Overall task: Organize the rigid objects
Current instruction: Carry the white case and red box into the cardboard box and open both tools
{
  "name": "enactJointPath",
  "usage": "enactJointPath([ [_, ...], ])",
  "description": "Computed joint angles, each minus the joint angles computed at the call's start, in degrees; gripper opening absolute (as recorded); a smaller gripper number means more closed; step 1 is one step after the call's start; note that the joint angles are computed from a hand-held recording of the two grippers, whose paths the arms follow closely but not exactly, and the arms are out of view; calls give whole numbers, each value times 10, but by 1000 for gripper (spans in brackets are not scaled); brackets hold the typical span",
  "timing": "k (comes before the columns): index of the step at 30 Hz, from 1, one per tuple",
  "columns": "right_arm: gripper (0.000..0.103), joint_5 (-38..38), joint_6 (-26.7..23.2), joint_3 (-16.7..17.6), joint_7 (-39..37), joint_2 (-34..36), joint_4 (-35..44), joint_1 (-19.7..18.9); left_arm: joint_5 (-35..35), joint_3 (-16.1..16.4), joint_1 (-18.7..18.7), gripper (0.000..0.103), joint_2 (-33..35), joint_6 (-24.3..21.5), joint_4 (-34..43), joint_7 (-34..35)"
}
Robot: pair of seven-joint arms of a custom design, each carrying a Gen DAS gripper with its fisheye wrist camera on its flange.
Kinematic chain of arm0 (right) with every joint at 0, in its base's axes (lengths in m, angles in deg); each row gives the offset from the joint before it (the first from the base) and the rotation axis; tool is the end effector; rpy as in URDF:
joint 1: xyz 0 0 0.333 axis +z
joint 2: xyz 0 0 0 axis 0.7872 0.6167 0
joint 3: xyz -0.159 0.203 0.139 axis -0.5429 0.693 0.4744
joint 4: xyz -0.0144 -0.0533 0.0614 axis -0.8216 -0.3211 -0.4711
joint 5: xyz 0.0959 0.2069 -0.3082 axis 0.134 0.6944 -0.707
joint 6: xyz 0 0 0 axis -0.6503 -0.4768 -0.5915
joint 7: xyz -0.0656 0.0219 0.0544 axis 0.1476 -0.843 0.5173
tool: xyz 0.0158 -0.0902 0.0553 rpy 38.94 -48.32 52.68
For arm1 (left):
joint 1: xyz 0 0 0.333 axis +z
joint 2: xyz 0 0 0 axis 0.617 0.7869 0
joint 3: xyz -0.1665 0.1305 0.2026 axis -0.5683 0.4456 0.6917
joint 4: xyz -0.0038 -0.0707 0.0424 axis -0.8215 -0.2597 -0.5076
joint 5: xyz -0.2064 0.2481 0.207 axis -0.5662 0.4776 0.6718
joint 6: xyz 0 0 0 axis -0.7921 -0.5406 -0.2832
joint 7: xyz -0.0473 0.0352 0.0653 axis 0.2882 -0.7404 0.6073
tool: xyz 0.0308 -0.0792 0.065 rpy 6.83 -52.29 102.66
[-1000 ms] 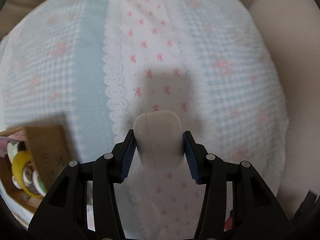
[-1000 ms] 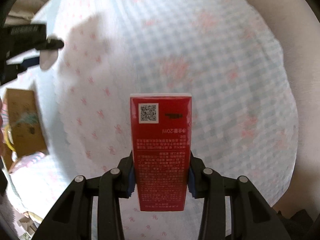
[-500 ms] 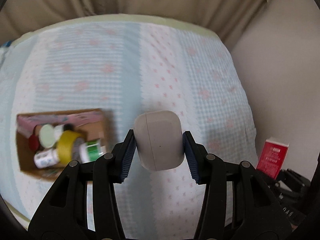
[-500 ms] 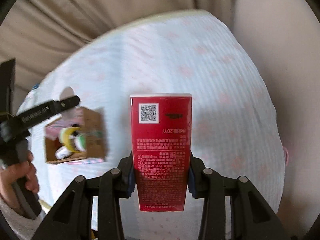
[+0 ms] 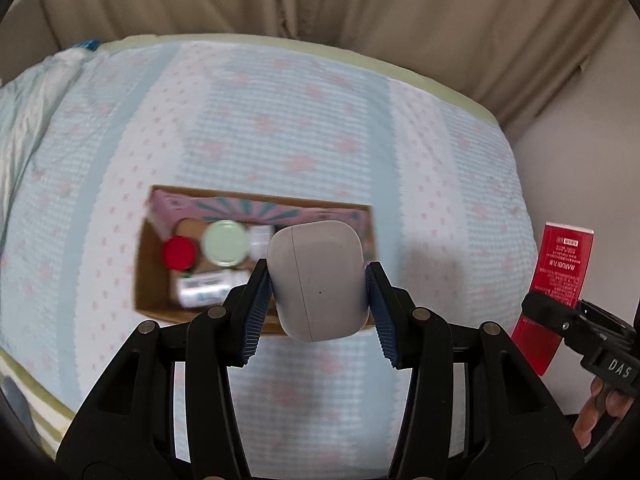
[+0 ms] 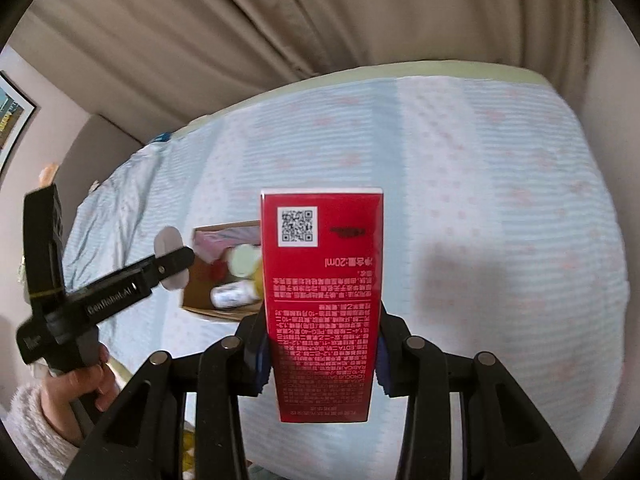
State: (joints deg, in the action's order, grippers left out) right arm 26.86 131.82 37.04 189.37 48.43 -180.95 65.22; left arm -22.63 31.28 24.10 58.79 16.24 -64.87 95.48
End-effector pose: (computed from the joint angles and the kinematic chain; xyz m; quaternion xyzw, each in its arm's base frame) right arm 0.4701 0.1741 0.7205 -0.6227 0.7371 -0.0089 0.2624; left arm 0.5487 -0.2619 0.7189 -0.6535 0.7240 -0.2170 0.0403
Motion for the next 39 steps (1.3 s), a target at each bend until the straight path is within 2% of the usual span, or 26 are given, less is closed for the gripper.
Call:
enactJointPath([
  [3, 37, -1, 14, 20, 44, 41, 32, 15, -36, 12, 35, 44, -24, 9, -45, 42],
  [7, 37, -20, 23, 32, 111, 88, 68, 38, -70, 24, 70, 44, -24, 9, -67, 99],
  [16, 37, -54, 17, 30, 219, 217, 175, 99, -89, 31, 120, 44, 45, -20, -40, 217],
  [19, 37, -55, 3, 24, 225, 269, 221, 116, -87, 28, 127, 44, 69, -25, -30, 237],
  [23, 37, -62, -41, 17, 205, 349, 303, 139, -73, 25, 126, 44, 102, -24, -20, 255],
  [29, 37, -68, -46, 7, 169, 409, 335, 164, -52, 22, 119, 44, 169, -35, 38, 259],
  [35, 37, -81, -22, -5, 177, 419, 318, 178, -34, 18, 111, 44, 225, -55, 108, 269],
  [39, 37, -98, -35, -9, 176, 433, 332, 188, -31, 14, 107, 44, 242, -68, 133, 284],
])
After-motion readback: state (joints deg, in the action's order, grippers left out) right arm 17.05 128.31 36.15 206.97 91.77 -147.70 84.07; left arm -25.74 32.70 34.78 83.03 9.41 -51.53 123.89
